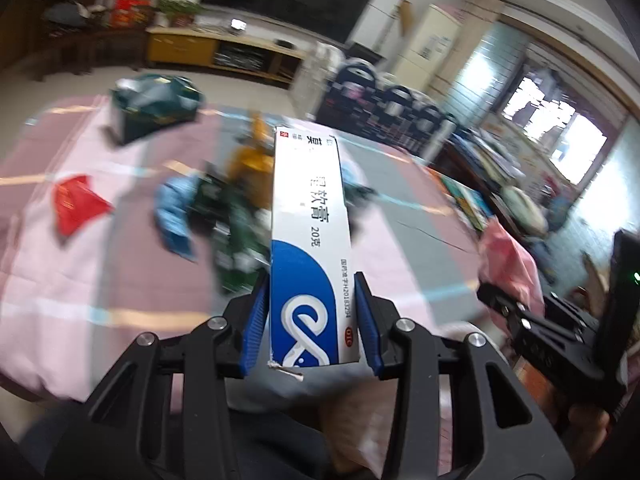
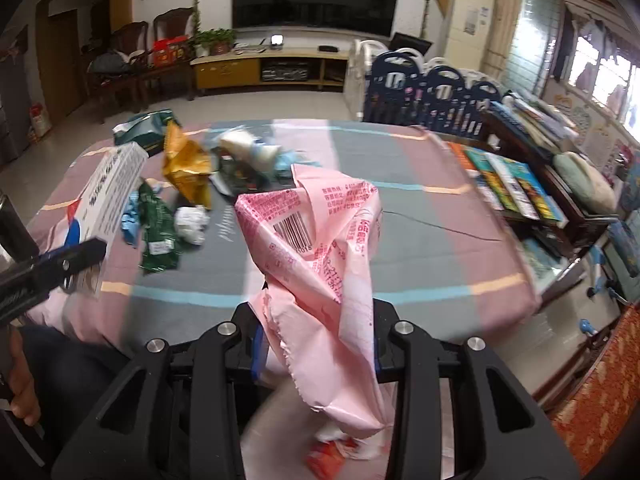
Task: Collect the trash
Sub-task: 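Carry both items over the bin and open both tools to drop them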
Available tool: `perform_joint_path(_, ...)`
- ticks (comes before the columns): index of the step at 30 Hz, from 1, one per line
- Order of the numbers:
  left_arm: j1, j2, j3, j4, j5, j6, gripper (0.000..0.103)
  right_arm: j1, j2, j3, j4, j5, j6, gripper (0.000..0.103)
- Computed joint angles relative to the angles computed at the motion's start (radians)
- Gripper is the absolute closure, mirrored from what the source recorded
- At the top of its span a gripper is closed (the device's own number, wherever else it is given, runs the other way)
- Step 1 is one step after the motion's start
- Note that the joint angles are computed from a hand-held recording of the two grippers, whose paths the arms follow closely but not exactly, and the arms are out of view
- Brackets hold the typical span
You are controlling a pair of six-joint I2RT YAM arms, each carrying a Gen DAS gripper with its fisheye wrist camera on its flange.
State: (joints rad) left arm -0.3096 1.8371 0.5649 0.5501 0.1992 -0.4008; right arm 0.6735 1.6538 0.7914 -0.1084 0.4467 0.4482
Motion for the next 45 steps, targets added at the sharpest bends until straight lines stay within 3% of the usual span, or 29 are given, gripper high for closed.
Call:
perform_joint_path(3, -0.100, 0.011, 0.014, -0.023, 0.081, -0.008, 0.061, -0.062, -0.199, -0.145, -0.062, -0.008, -0.034, 0.065)
perform_joint_path(7, -0.271, 0.034, 0.080, -0.109, 0.074, 0.052, 0.060, -0.136, -0.428, -0.270, -0.171, 0.013, -0.068, 0.065)
perform_joint_path(13, -0.512, 0.153, 0.222, -0.232, 0.099, 0.159, 0.060, -0.326, -0.655, -0.391, -0.274, -0.142, -0.114, 0.065)
perform_joint_path(19, -0.600, 0.296, 0.355, -0.342, 0.136, 0.194, 0.056, -0.354, -0.619, -0.427, -0.280, -0.219, -0.090, 0.063)
perform_joint_path(23, -0.615, 0.267, 0.329, -0.347, 0.071, 0.172, 0.028, -0.352, -0.566, -0.426, -0.287, -0.244, -0.077, 0.056)
perform_joint_path(24, -0.619, 0.262, 0.318, -0.331, 0.059, 0.158, 0.026, -0.362, -0.565, -0.430, -0.283, -0.262, -0.069, 0.053)
perform_joint_path(32, -0.582, 0.240, 0.282, -0.296, 0.022, 0.095, 0.023, -0.389, -0.572, -0.430, -0.271, -0.306, -0.041, 0.047)
perform_joint_path(41, -0.527, 0.174, 0.209, -0.231, -0.105, 0.013, 0.023, -0.367, -0.528, -0.431, -0.226, -0.293, 0.003, 0.046)
perform_joint_path(45, -0.451, 0.116, 0.145, -0.191, -0.187, -0.050, 0.024, -0.334, -0.438, -0.415, -0.165, -0.275, 0.025, 0.046)
